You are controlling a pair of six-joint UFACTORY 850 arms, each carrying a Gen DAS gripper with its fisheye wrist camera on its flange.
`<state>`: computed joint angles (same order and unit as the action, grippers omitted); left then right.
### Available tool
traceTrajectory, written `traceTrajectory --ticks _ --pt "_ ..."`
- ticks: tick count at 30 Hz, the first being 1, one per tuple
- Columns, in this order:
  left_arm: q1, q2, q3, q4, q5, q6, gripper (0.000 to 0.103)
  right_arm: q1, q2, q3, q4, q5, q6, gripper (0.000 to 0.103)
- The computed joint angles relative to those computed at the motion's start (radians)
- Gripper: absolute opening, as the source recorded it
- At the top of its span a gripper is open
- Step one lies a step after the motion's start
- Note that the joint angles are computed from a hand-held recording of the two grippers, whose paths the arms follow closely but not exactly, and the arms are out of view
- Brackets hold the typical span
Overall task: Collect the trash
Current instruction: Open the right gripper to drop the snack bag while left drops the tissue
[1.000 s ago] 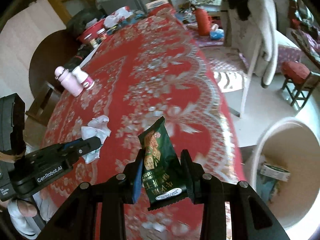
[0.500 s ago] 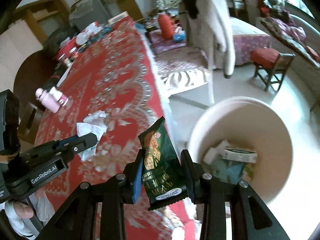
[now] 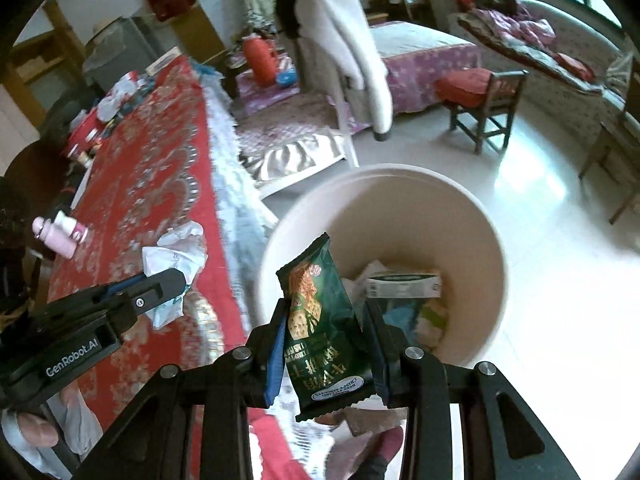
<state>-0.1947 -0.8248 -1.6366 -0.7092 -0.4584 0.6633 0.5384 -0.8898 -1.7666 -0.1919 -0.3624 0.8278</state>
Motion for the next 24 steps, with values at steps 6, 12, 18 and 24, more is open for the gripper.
traceTrajectory --ticks 6,12,18,24 --pt "-0.027 -0.063 -0.082 0.048 -0.043 -0.081 0.014 -0.025 0.003 0.024 0.015 0.003 -0.007 0.034" --pt "-0.041 -0.105 -0.137 0.073 -0.065 -0.132 0.014 -0.044 0.001 0.033 0.049 0.011 -0.041 0.034" --pt "-0.043 -0.132 -0.171 0.047 -0.09 -0.128 0.015 -0.057 -0.008 0.028 0.084 0.012 -0.078 0.034" --pt "-0.039 -0.142 -0.174 0.002 -0.099 -0.105 0.042 -0.065 -0.014 0.024 0.095 0.019 -0.079 0.049"
